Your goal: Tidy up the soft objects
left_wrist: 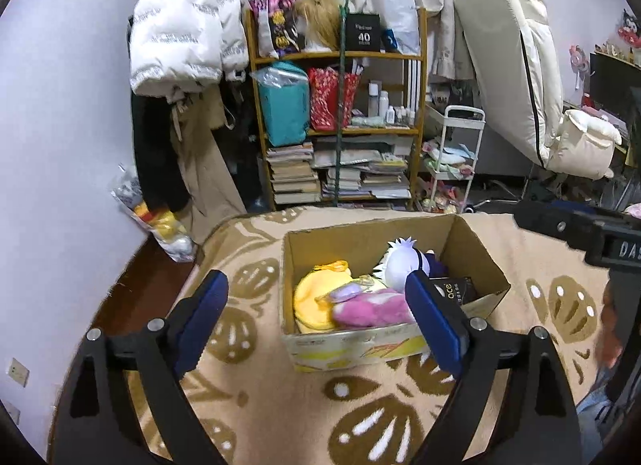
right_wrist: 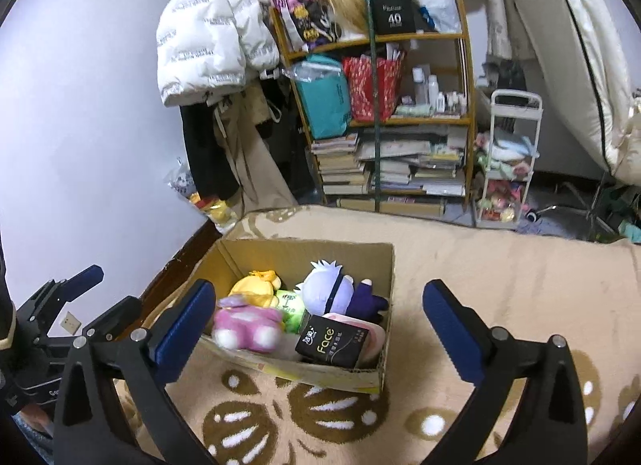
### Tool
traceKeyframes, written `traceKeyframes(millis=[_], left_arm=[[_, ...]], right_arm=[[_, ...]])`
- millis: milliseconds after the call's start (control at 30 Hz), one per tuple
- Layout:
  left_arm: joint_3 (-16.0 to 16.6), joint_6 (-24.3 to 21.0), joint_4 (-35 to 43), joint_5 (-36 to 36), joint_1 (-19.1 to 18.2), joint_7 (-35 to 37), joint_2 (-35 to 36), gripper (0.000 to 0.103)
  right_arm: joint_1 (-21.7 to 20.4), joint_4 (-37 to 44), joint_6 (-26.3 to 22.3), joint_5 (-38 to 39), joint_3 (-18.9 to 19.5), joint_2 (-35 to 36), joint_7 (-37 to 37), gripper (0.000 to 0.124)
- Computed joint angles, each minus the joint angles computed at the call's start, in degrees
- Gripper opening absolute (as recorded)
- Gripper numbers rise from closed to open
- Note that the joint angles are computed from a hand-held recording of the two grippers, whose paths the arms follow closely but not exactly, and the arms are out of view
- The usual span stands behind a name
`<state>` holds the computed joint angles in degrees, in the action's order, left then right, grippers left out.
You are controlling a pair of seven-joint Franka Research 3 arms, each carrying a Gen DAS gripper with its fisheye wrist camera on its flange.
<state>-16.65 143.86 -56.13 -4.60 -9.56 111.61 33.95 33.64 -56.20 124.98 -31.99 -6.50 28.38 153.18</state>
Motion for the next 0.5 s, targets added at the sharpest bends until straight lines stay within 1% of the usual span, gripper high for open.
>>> traceKeyframes(millis=[67, 133, 233, 367, 500], left_arm=[[-0.16, 3.97, -5.62, -0.40, 0.93, 0.37, -3.58, 0.096], [-0.68, 7.52, -10.80, -1.46, 2.19, 0.58, -6.98, 0.097], [-1.04, 9.73, -14.95, -2.88, 3.53, 0.41, -10.16, 0.097], [-0.68, 14.30, -21.58, -3.78, 4.69, -0.14, -15.18, 0.099], [-0.68, 18.41, -27.56, -5.32, 5.84, 0.95, -19.76, 0.101]], right_arm=[[1.08, -0.30, -0.89, -1.57, -0.38, -0.88, 0.44, 0.103], [2.26, -1.41, -1.62, -3.94, -0.63, -2.29, 1.32, 0.103], [3.13, -3.74, -2.08, -6.76, -0.10, -4.72, 2.63, 0.103], [4.26, -6.13, -3.78, -10.54, 1.28, -7.49, 4.29, 0.103], [4.78, -8.67, -5.43, -13.43, 3.05, -9.95, 5.67, 0.103]])
